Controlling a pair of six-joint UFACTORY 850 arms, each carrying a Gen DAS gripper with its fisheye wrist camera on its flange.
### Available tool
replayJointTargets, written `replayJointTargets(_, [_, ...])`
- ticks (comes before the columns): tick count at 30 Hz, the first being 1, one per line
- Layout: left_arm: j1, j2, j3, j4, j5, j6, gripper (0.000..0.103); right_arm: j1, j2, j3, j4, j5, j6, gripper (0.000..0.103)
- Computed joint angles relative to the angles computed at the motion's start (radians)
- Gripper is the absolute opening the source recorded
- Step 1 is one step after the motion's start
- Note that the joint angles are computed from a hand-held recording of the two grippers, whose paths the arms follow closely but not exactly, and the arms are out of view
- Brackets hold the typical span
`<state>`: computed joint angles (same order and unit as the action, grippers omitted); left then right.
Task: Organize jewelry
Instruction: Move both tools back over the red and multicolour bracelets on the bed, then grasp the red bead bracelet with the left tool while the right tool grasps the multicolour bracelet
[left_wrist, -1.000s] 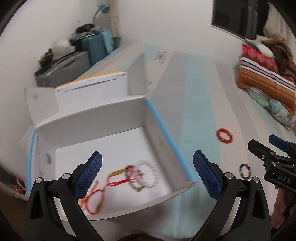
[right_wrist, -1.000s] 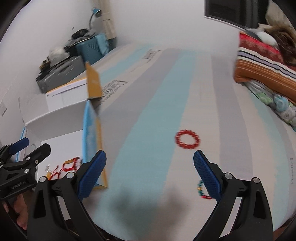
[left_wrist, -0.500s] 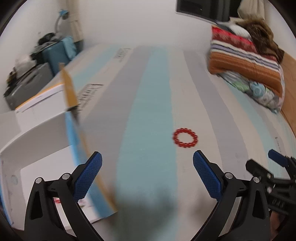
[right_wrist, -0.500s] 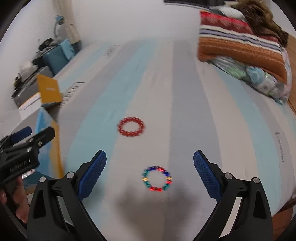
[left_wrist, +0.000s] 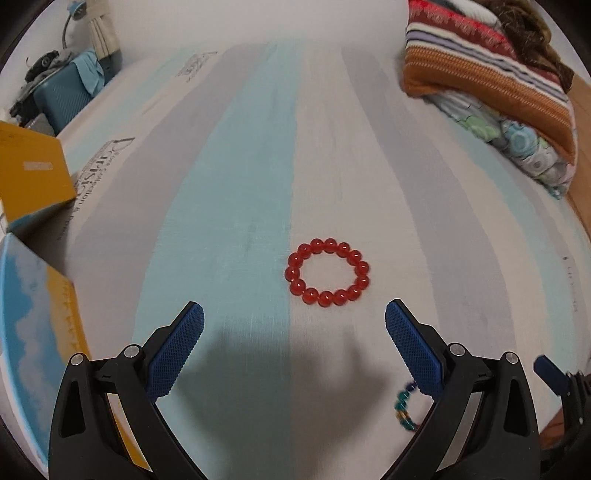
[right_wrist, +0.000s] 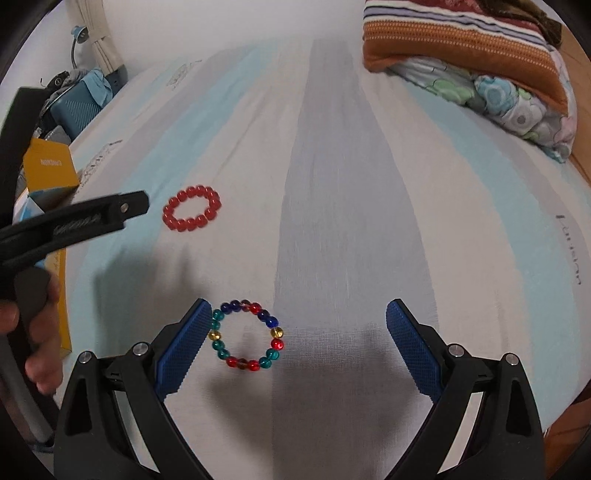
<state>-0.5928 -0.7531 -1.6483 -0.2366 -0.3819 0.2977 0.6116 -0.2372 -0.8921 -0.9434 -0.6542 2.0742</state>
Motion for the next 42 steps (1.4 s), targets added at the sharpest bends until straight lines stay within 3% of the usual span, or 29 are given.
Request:
replayJointTargets(6, [-0.014, -0.101, -0.108, 0.123, -0.034, -0.126, 0.097, -0.021, -0.043, -0.003, 0.021, 0.039, -0.048, 0.091])
replayJointTargets(9, [-0.014, -0.134, -0.139, 0.103, -0.045, -0.116, 0.097, -0.029, -0.064, -0.006, 0.034, 0.058, -0.078, 0.091])
replayJointTargets(15, [-0.022, -0.172, -0.183, 0.174, -0.063, -0.194, 0.097, -0.043, -0.091, -0.008, 0.085, 0.097, -0.137, 0.078])
replayJointTargets(23, [-0.023, -0.228, -0.250, 0.219, -0.092, -0.266, 0.094, -0.056, -0.121, -0.019, 0.120, 0.133, -0.192, 0.073])
replayJointTargets(25, [-0.026, -0.230, -0.248, 0.239, -0.086, -0.283, 0.093, -0.053, -0.121, -0.020, 0.117, 0.131, -0.194, 0.065])
replayJointTargets(34, [-0.032, -0.203, -0.205, 0.262, -0.060, -0.283, 0.054, -0.062, -0.112, -0.014, 0.121, 0.158, -0.228, 0.027])
replayJointTargets(37, [-0.032, -0.195, -0.194, 0.262, -0.057, -0.281, 0.043, -0.060, -0.114, -0.020, 0.133, 0.155, -0.243, 0.017])
replayJointTargets(40, [-0.029, -0.189, -0.188, 0.225, -0.061, -0.246, 0.018, -0.060, -0.110, -0.017, 0.133, 0.153, -0.238, 0.011])
replayJointTargets(42, [-0.024, -0.182, -0.180, 0.195, -0.057, -0.219, 0.013, -0.063, -0.104, -0.011, 0.127, 0.161, -0.221, 0.009])
